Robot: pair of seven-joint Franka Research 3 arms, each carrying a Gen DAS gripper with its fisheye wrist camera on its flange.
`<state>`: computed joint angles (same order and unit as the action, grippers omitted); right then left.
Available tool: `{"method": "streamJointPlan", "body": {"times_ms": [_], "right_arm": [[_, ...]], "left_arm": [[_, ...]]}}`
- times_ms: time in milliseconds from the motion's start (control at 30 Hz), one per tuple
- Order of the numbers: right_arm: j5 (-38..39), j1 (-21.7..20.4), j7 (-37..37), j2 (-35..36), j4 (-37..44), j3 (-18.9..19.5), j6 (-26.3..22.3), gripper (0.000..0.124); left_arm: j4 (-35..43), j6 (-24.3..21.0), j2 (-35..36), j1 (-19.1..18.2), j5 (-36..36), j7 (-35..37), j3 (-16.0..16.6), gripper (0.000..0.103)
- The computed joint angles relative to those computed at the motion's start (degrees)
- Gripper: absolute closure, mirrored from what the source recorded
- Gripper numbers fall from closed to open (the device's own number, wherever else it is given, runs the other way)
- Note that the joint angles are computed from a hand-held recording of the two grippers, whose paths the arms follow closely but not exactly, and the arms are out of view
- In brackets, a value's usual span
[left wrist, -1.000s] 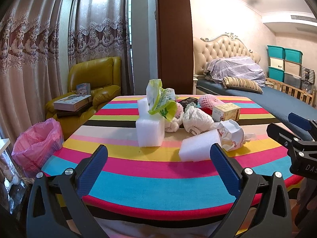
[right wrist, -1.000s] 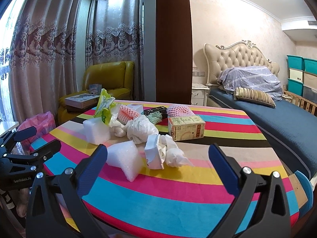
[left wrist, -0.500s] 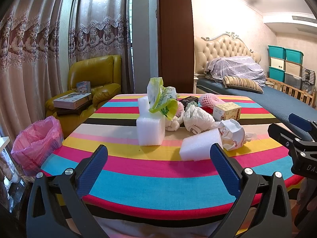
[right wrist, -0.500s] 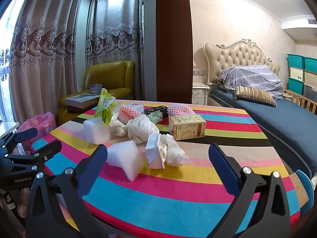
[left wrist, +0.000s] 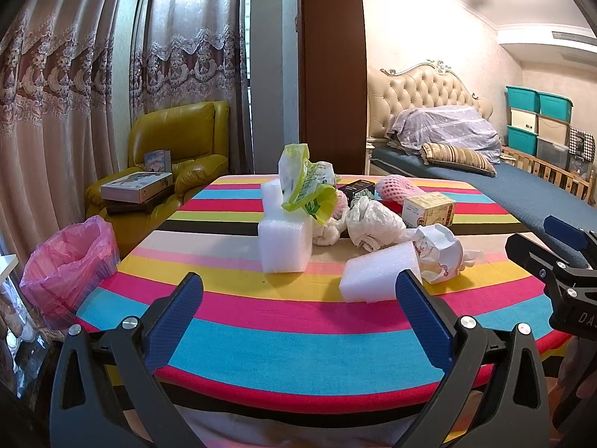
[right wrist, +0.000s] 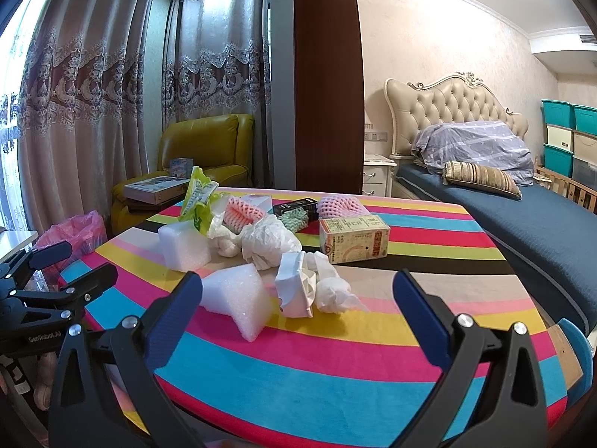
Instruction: Collect trash
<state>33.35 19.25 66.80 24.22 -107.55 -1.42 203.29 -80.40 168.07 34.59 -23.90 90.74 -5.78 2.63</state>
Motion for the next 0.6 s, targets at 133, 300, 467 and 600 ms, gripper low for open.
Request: {"method": "streamJointPlan", "body": {"times_ms": [133,300,467,600], "right_arm": [[-0.18,-0.14,0.14,0.0,0.0,0.26,-0.08,0.025],[-0.23,-0.07,0.27,0.09,0.05,0.22,-0.08,0.025],[-1.19,-0.88,1.14,0.33,0.28,0.9,-0.49,0.025],[-1.03,-0.41,1.38,0.75,1.25,0.21,-2.38,0.025]], "left_arm": [[0.19,0.05,0.21,0.16,-0.65,0.45,-0.08,0.006],[0.06,0.08,0.15,-0.08,-1.15,0.61,0.2,0.006],[-0.06,0.19,0.08,-0.18,-1.25,0.59,0.33,0.006],[0.48,1.75,0.76,0.6,-3.37,3.52,-0.28,0.006]]}}
